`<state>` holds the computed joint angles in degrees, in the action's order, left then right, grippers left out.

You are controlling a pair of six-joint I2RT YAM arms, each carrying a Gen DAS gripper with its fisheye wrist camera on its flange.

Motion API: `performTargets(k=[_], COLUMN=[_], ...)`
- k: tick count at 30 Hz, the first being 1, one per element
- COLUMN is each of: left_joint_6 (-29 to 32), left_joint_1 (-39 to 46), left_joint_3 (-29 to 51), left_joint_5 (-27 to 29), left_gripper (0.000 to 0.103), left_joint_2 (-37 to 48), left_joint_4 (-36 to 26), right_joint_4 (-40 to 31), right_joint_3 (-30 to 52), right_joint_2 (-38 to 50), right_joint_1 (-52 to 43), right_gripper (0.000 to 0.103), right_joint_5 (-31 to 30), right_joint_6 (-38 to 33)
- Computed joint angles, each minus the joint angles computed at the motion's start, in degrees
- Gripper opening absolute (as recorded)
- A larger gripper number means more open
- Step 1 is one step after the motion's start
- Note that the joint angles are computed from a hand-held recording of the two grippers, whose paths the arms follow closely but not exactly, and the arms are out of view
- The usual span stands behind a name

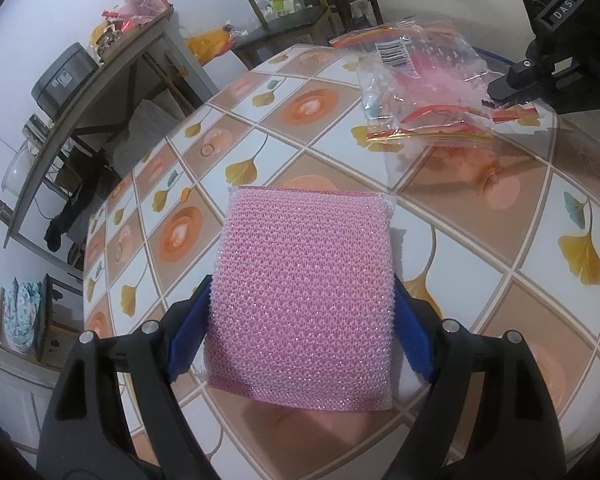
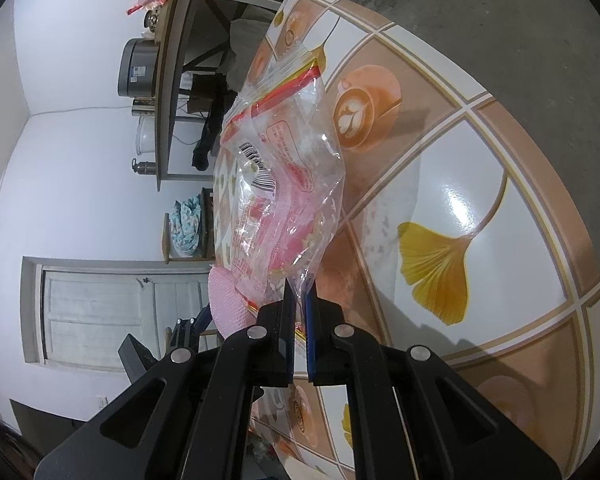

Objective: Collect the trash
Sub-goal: 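Lift the pink sponge with the left tool while the right tool holds the zip bag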

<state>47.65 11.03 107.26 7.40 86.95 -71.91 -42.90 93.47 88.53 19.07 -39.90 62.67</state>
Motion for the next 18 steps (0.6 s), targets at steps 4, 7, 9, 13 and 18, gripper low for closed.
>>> performTargets(k=[4,7,9,13,18], left_joint_6=[0.31,0.59,0.77,0.81,0.24], left_joint_1=[-0.58,-1.11,-1.47,-2.59,-5.03], left_joint_3=[-0.21,-0.28,-0.13,0.12,1.05], left_joint_5=[-0.62,-1.35,-1.9,-3.12,-5.54], left_gripper=[0.078,0.078,0.078,0.078,0.078], left_joint_2=[-1.01,-1.75,-1.99,-2.94,-3.87], left_joint_4=[0.31,0.76,0.97,0.54,-0.38], right_joint_4=[0.67,1.07,1.53,3.44,6.84], right_joint_3=[-0.88,-1.61,-2.28,-4.14,-8.27], right_joint_2=[-0.54,-1.12,-1.6,-2.69,-5.4], right_joint_1=[-0.26,-0.59,-0.93,-1.53,-3.53], right_gripper=[0.005,0.005,0.005,0.005,0.005], right_joint_5=[-0.42,-0.91,-1.34,-2.25,-4.54], right_joint_6=[-0.06,-0.17,-0.27,0.27,0.65])
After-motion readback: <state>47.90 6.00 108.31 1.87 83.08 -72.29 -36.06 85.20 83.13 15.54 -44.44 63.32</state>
